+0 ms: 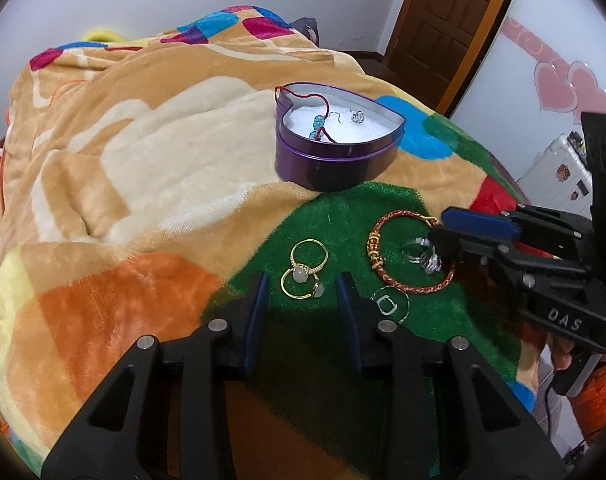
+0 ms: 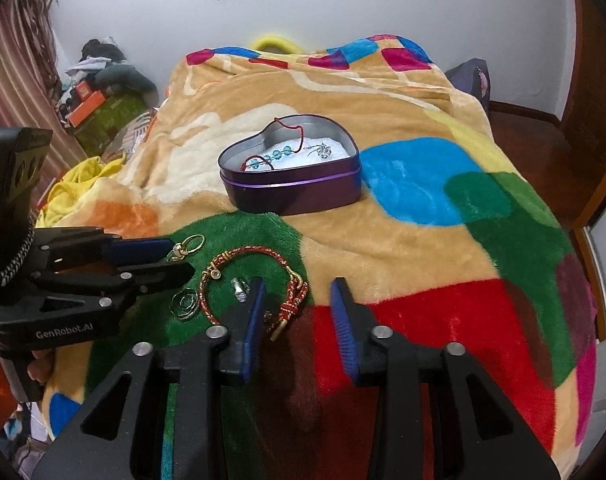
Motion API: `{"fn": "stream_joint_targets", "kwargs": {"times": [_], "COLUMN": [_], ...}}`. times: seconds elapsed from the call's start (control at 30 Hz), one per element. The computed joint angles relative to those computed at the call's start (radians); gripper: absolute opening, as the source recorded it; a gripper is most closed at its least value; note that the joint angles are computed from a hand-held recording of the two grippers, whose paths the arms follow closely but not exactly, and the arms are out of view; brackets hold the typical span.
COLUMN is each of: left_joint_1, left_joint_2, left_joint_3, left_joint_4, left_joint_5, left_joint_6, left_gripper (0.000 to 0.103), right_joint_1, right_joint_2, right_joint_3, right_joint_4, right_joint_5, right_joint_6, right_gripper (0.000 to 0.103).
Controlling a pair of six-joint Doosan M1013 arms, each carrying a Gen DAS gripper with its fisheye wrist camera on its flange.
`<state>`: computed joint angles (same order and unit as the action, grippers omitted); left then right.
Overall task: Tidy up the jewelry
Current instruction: 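Grasp the orange beaded bracelet with the right tool while the left tool grasps a gold ring, then carry the gold ring with the left tool while the right tool carries the bracelet over the tin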
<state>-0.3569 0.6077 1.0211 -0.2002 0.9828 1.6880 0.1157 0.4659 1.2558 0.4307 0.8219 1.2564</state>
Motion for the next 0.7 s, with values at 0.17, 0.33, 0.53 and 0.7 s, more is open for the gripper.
{"fn": "stream_joint_targets", "kwargs": {"times": [0.17, 0.33, 0.53, 0.7], "left_joint_1": [-0.002, -0.005, -0.005, -0.007], "left_joint_2": [0.001, -0.011, -0.043, -0.067], "left_joint_3": [0.002, 0.015, 0.046, 0.062], "left_joint_4": [0.011, 0.026, 0.019, 0.021], "left_joint_5": [-0.010, -0.028, -0.062, -0.093], "left_joint_6": [-0.003, -0.004, -0.003, -0.001], "left_gripper": [0.020, 0.020, 0.020, 0.020], "right_joint_1": [0.010, 0.010, 0.010, 0.011], "right_joint_2": [0.002, -0.011, -0.031, -0.048], "right_joint_3": [0.001, 0.010, 0.021, 0.029], "right_joint_4": [-0.017, -0.004, -0.005, 0.001], "right_joint_5": [-0.008, -0.028, -0.067, -0.102], "right_joint_6": [0.009, 0.007, -0.002, -0.004], "right_gripper": [0.009, 0.008, 0.008, 0.008]}}
